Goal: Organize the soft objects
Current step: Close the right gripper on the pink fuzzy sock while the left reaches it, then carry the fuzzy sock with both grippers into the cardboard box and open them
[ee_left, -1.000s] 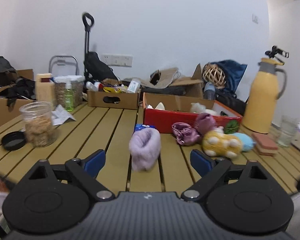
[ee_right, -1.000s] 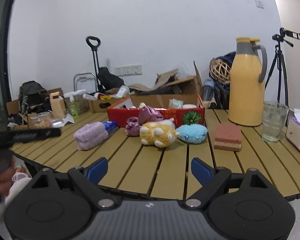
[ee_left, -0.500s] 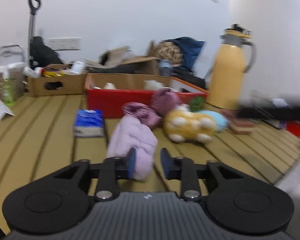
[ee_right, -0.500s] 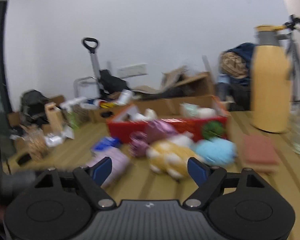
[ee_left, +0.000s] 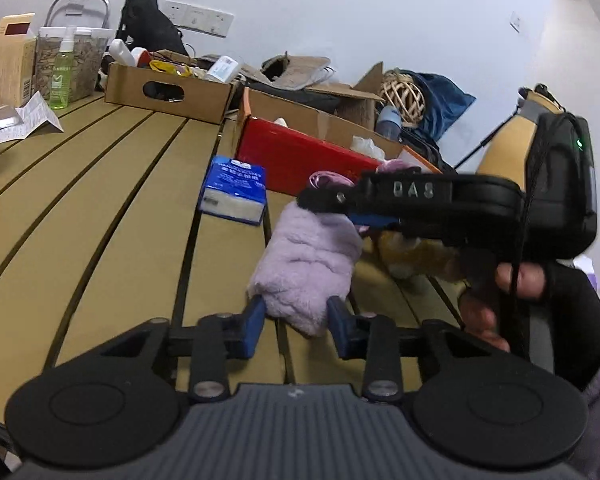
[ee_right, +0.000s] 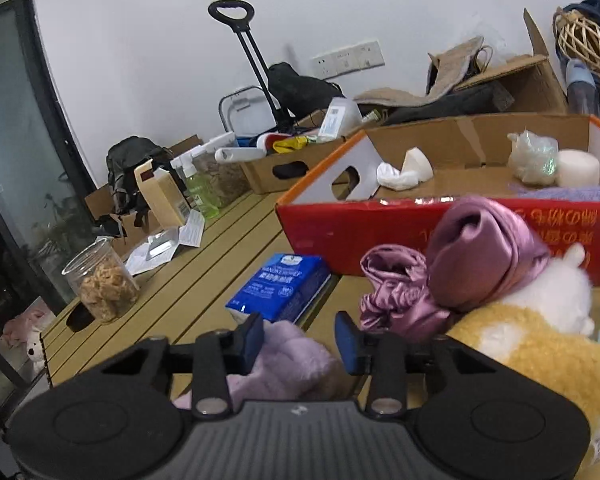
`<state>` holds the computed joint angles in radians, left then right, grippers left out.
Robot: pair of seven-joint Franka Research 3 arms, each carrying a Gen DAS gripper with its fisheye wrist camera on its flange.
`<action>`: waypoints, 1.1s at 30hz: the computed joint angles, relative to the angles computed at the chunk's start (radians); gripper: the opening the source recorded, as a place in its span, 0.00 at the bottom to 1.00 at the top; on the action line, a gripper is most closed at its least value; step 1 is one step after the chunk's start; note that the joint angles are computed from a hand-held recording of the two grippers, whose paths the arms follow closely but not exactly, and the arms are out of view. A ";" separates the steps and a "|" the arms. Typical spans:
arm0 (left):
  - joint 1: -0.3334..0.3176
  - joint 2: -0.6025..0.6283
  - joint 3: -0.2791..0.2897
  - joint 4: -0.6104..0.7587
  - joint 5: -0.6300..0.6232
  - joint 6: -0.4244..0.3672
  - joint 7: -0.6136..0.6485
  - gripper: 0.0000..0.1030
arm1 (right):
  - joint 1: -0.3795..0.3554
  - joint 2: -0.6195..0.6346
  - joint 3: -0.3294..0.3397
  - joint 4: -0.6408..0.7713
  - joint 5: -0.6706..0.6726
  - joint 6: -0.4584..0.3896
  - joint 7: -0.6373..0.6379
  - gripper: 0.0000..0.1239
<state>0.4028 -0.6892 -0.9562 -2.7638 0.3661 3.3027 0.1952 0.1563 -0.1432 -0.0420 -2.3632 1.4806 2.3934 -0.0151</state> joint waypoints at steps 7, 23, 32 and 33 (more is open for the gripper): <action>-0.003 -0.030 0.008 -0.014 -0.039 -0.038 -0.109 0.15 | -0.022 -0.191 -0.029 -0.182 -0.061 0.043 0.113 0.04; 0.172 0.139 -0.006 0.088 -0.017 0.179 0.034 0.63 | -0.015 -0.229 -0.061 -0.241 0.137 0.111 0.163 0.38; 0.003 0.329 0.154 0.099 -0.026 0.179 0.156 0.17 | -0.029 -0.140 -0.048 -0.184 0.119 0.050 0.202 0.16; -0.008 0.314 0.161 0.090 -0.045 0.198 0.159 0.16 | -0.033 -0.155 -0.054 -0.186 0.108 0.030 0.193 0.16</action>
